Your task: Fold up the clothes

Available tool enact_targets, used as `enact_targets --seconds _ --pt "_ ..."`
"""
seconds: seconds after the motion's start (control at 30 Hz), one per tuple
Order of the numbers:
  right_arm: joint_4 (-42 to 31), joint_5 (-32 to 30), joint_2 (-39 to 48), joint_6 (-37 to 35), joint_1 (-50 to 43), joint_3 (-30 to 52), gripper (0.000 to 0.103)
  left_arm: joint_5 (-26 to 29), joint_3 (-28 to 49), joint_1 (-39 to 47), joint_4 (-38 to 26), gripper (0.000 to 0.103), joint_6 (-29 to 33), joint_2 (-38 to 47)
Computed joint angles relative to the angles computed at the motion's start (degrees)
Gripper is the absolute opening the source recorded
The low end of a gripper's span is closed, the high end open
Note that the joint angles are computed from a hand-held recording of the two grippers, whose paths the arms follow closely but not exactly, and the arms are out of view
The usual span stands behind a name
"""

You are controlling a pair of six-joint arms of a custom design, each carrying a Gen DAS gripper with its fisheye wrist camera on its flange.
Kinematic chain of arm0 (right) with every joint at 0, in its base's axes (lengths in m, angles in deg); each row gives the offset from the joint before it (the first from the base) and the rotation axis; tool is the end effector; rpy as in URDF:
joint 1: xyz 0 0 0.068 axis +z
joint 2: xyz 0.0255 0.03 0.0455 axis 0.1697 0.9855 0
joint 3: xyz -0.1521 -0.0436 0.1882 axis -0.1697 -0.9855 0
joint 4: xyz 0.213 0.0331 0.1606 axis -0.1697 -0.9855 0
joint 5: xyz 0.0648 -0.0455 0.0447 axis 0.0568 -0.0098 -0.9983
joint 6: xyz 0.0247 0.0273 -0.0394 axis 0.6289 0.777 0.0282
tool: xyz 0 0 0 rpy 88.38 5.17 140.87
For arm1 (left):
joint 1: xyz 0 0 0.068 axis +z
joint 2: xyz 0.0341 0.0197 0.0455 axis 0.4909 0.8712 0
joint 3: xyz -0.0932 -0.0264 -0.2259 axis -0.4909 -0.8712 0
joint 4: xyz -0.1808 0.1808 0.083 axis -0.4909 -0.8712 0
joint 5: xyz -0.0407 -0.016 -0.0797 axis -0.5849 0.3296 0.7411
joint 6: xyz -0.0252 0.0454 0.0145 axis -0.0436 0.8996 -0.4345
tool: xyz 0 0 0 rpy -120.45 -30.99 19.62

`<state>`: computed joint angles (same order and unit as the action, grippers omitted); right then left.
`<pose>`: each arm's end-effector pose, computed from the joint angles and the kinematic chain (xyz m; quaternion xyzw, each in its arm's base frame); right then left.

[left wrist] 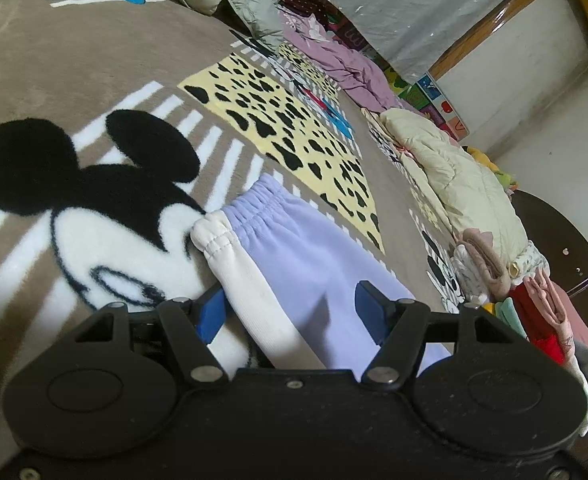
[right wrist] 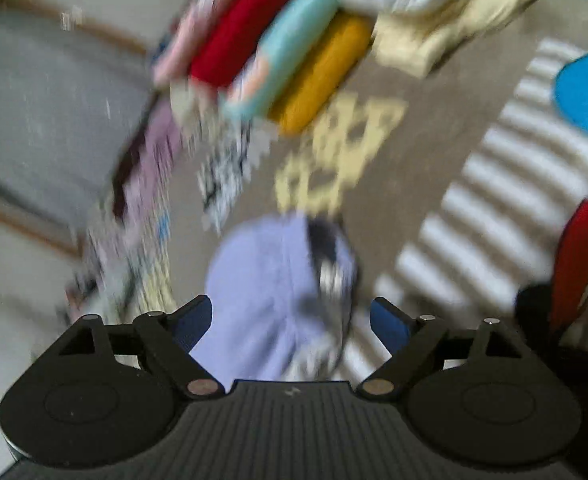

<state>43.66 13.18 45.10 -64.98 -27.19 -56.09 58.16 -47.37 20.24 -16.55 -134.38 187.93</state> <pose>0.1980 -0.1161 0.0361 0.3260 0.8170 0.3460 0.3264 0.2812 -0.0507 0.0241 -0.2271 0.8326 -0.2837 0.4180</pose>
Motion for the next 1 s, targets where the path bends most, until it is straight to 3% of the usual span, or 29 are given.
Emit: enact_targets --seconds 0.13,0.2,0.27,0.3,0.43,0.57,0.63,0.77,0.8,0.87,0.9,1.0 --pt "4.8 4.2 2.7 3.4 6.4 0.0 0.083 -1.1 0.1 -1.1 -0.4 0.066 -0.4 -0.4" --pt "9.5 7.0 5.0 6.1 9.0 0.0 0.066 -1.0 0.1 -1.0 -0.4 0.066 -0.4 -0.4" --pt "10.7 9.6 4.5 5.1 11.2 -0.3 0.037 -1.0 0.1 -1.1 -0.3 0.066 -0.5 -0.2" --pt "10.9 11.5 3.3 3.5 12.3 -1.0 0.032 -1.0 0.2 -1.1 -0.3 0.066 -0.5 -0.1" --pt "5.0 12.6 -10.0 -2.7 11.8 -4.5 0.029 -1.0 0.4 -1.3 -0.4 0.066 -0.2 0.0" --pt "4.7 14.9 -14.6 -6.7 11.7 -3.3 0.029 -1.2 0.4 -1.5 -0.4 0.066 0.0 0.1" --pt "4.2 16.5 -14.4 -8.3 11.0 -1.8 0.029 -1.3 0.5 -1.6 -0.5 0.066 0.1 0.2" --pt "3.7 22.7 -3.2 -9.2 11.6 5.2 0.035 -0.8 0.3 -1.2 -0.2 0.067 -0.2 0.2" --pt "3.2 22.5 -1.6 -8.1 11.1 6.0 0.040 -0.5 0.2 -0.9 0.0 0.067 -0.6 0.3" --pt "3.1 22.4 0.1 -5.8 10.2 6.0 0.078 -0.4 0.3 -0.6 0.4 0.067 -1.2 0.5" --pt "3.8 21.8 -0.3 -4.5 9.4 4.6 0.085 -0.5 0.3 -0.7 0.2 0.067 -1.1 0.5" --pt "8.3 15.3 3.3 -0.5 6.3 2.1 0.086 -1.1 0.4 -1.3 -0.2 0.068 -0.5 0.2"
